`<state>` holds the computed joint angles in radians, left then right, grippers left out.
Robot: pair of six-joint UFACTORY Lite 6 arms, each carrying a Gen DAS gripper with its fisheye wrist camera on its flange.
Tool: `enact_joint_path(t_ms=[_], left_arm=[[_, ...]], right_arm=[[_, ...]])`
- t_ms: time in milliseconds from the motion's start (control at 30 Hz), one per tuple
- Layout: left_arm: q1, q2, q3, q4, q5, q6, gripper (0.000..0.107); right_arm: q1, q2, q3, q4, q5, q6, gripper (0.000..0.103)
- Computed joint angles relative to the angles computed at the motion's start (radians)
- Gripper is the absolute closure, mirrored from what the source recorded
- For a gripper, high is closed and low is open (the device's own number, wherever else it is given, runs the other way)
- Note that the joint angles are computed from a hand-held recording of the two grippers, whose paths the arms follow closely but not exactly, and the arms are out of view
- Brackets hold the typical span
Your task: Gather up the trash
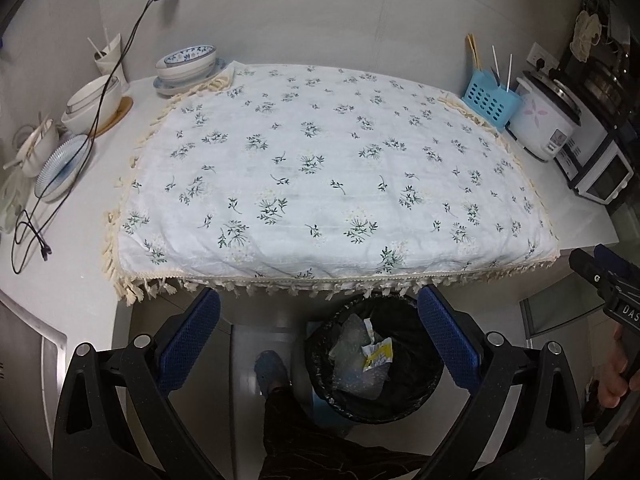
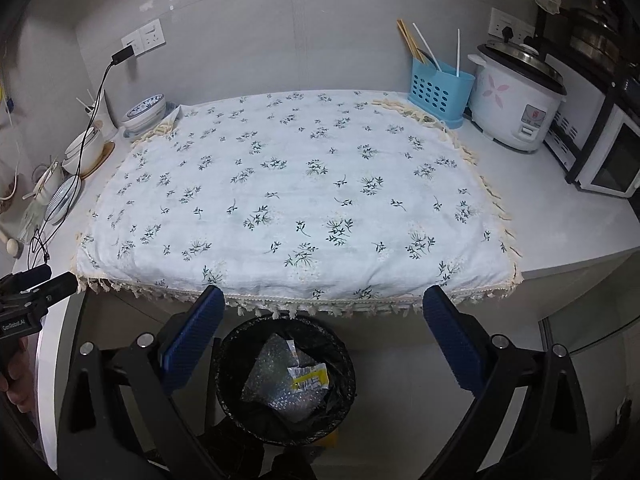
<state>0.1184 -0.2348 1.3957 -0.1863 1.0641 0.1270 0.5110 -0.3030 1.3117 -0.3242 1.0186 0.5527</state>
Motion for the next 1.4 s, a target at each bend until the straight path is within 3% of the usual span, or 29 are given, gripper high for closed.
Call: enact_joint_path(t_ms=[1400], left_arm=[[0.002, 0.014, 0.003, -0.019, -0.001, 0.028, 0.010]], right_arm=[[0.016, 0.035, 0.015, -0.024, 0.010, 0.039, 0.008]])
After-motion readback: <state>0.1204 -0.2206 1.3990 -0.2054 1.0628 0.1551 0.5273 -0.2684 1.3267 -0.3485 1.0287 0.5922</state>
